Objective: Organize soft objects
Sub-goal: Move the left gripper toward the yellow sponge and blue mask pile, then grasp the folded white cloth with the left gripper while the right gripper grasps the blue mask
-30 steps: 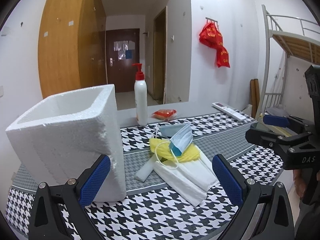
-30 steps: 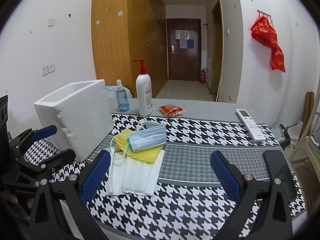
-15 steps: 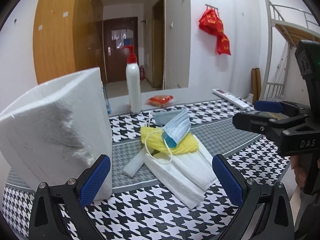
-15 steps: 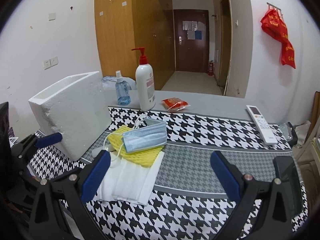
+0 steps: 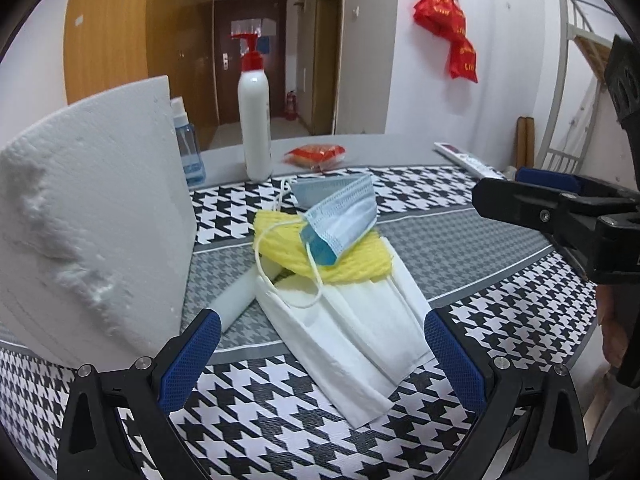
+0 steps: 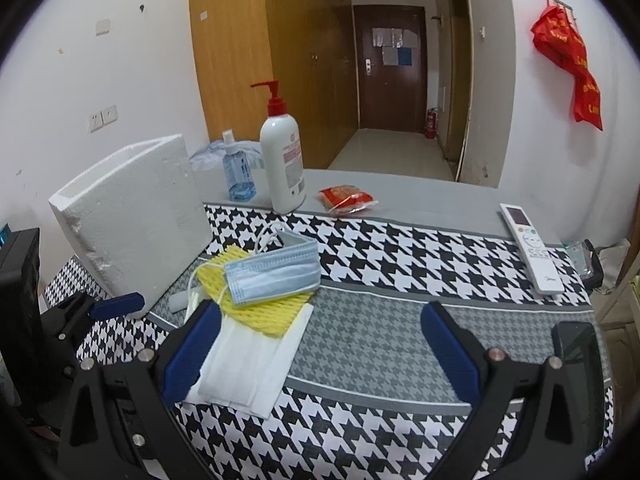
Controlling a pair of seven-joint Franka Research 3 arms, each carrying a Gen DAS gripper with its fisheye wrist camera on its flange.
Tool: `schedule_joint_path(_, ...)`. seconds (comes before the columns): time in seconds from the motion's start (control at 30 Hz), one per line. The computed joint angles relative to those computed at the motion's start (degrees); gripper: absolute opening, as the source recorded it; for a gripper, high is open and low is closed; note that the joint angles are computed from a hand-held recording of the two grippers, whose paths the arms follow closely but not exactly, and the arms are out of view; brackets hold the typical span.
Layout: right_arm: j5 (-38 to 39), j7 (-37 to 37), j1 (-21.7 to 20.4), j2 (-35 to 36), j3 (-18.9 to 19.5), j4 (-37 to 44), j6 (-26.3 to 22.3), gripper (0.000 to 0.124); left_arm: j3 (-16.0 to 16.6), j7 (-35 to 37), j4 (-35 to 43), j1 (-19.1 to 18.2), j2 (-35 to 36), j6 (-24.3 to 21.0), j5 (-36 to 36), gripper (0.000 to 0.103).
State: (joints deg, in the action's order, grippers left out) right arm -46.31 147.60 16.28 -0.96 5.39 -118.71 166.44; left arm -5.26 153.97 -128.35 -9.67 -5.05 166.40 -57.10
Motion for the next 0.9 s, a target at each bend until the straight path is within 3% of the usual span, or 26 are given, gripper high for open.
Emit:
schedule_joint_path(0.3, 7.45, -7.78, 0.43, 1.79, -1.04, 0.66, 0.12, 0.101, -1.28, -11.88, 0.73, 1.59, 2.13, -1.68, 10.69, 0.100)
schedule_joint_path(0.6, 10.29, -12.92, 1.64, 3.69, -2.33, 2.76, 0.35, 0.101, -2.25, -20.80, 1.17, 2.80, 3.06, -3.14, 20.41, 0.077)
schedule_joint_path(0.73, 16.05, -18.74, 2.19, 5.26, -2.54, 4.33, 0.58, 0.101, -2.32, -23.83, 1.80, 3.20, 3.68, -4.45, 23.57, 0.067)
schedule_joint_path(0.9, 20.27, -25.29, 3.71, 7.91, -3.31, 7.79, -1.28, 0.101, -2.61, -23.20, 2.68, 3.42, 4.19, -5.01, 23.16, 0.058)
